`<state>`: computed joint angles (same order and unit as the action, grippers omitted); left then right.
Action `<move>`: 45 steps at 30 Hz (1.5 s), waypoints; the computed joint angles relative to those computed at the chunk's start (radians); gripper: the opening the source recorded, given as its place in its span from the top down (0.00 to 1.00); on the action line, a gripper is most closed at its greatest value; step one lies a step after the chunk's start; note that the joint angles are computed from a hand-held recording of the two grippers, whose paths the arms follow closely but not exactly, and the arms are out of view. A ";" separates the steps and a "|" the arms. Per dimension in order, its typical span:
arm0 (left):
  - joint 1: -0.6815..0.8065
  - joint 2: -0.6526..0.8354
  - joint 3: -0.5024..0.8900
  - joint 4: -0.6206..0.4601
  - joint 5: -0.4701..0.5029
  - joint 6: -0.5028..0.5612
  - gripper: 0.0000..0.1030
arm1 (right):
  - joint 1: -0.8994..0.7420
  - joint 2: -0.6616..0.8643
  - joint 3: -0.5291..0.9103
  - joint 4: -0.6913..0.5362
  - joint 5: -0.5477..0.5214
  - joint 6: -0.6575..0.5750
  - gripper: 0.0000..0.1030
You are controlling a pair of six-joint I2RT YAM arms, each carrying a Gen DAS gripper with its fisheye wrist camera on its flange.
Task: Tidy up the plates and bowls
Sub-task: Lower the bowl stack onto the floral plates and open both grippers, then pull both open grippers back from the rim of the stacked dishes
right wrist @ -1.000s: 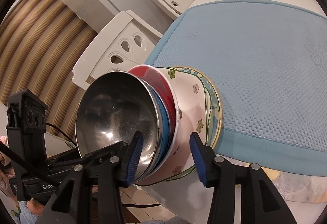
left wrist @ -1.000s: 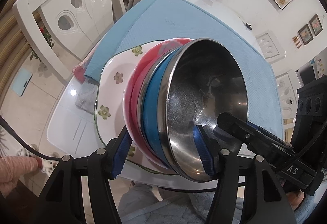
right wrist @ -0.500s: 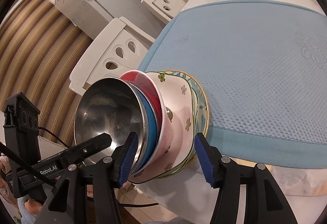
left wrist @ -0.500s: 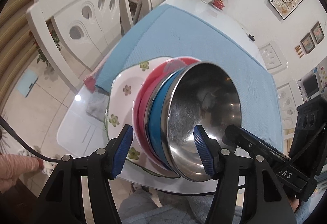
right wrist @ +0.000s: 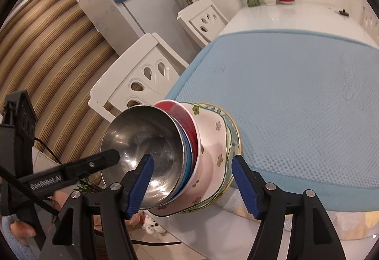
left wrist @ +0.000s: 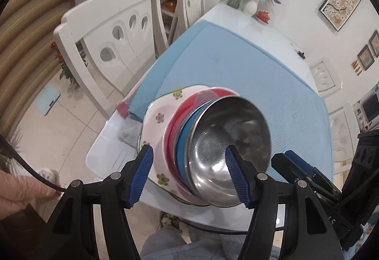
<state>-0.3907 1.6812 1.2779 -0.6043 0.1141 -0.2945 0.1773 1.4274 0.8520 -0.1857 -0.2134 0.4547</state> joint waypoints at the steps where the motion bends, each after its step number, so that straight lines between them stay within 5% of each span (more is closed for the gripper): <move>1: -0.008 -0.012 0.002 -0.008 -0.015 0.000 0.41 | 0.000 -0.004 -0.002 0.003 0.002 0.000 0.34; 10: -0.112 -0.048 0.098 -0.153 -0.157 0.018 0.41 | -0.006 -0.022 0.045 -0.051 0.023 -0.041 0.32; 19: -0.272 -0.013 0.175 -0.260 -0.433 -0.020 0.37 | 0.021 0.000 0.191 -0.331 0.113 -0.175 0.31; 26: -0.231 -0.014 0.111 -0.208 -0.262 -0.085 0.37 | -0.005 -0.034 0.212 -0.445 0.155 -0.235 0.31; 45: -0.241 0.020 0.087 -0.227 -0.252 -0.062 0.37 | -0.034 -0.039 0.159 -0.436 0.104 -0.232 0.31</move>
